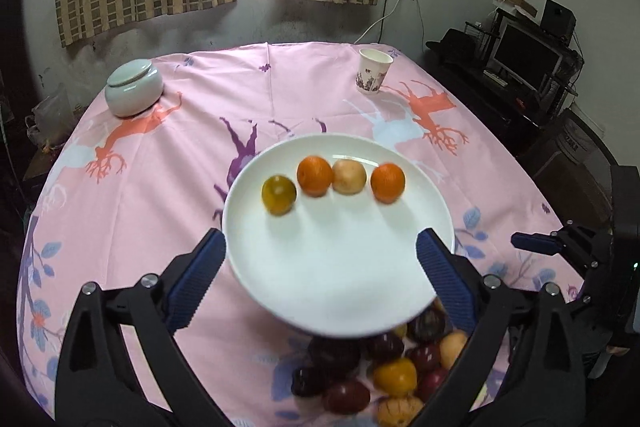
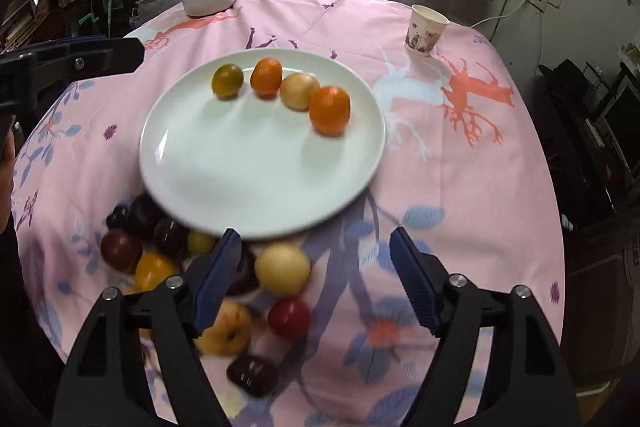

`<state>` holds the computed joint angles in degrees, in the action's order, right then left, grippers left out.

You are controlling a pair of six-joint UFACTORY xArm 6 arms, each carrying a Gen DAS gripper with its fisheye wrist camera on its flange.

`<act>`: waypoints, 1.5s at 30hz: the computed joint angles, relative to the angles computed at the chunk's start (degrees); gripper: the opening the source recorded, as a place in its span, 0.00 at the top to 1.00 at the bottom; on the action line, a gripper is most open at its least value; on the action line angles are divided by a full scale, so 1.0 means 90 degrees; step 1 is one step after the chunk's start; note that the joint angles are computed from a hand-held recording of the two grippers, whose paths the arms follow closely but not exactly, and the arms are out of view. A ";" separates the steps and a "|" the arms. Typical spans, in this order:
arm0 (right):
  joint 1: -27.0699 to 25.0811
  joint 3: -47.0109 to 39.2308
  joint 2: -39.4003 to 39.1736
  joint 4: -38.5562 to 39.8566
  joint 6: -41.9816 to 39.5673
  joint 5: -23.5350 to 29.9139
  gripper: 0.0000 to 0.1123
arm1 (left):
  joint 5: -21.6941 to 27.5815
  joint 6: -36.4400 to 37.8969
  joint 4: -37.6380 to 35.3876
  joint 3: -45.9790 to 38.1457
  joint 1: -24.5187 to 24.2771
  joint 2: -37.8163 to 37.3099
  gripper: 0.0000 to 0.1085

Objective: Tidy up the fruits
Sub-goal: 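Move both open grippers back over the fruit pile, then grasp a dark plum with the right gripper while the left gripper grasps a red tomato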

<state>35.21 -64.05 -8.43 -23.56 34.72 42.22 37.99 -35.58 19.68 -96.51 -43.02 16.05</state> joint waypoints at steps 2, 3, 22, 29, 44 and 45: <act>0.0281 0.0725 -0.0584 -0.0286 0.0600 -0.0141 0.26 | -0.0296 -0.0514 0.0324 0.1141 -0.0081 -0.0679 0.08; 0.0434 0.1058 -0.0850 -0.0416 0.0931 -0.0201 0.26 | -0.0361 -0.0746 0.0423 0.1547 -0.0114 -0.0910 0.08; 0.0993 0.1566 -0.0964 -0.0852 0.2233 0.0207 0.26 | -0.0337 -0.2084 0.1171 0.3797 -0.0433 -0.2378 0.08; 0.0922 0.1630 -0.0856 -0.0959 0.2401 0.0027 0.27 | -0.0343 -0.2027 0.1167 0.3790 -0.0488 -0.2372 0.08; 0.0786 0.2051 -0.1197 -0.0603 0.2545 -0.0457 0.68 | 0.0226 -0.1280 0.0842 0.3642 -0.0959 -0.2143 0.09; 0.0768 0.2129 -0.1273 -0.0566 0.2547 -0.0505 0.68 | 0.0308 -0.1146 0.0750 0.3565 -0.1004 -0.2039 0.09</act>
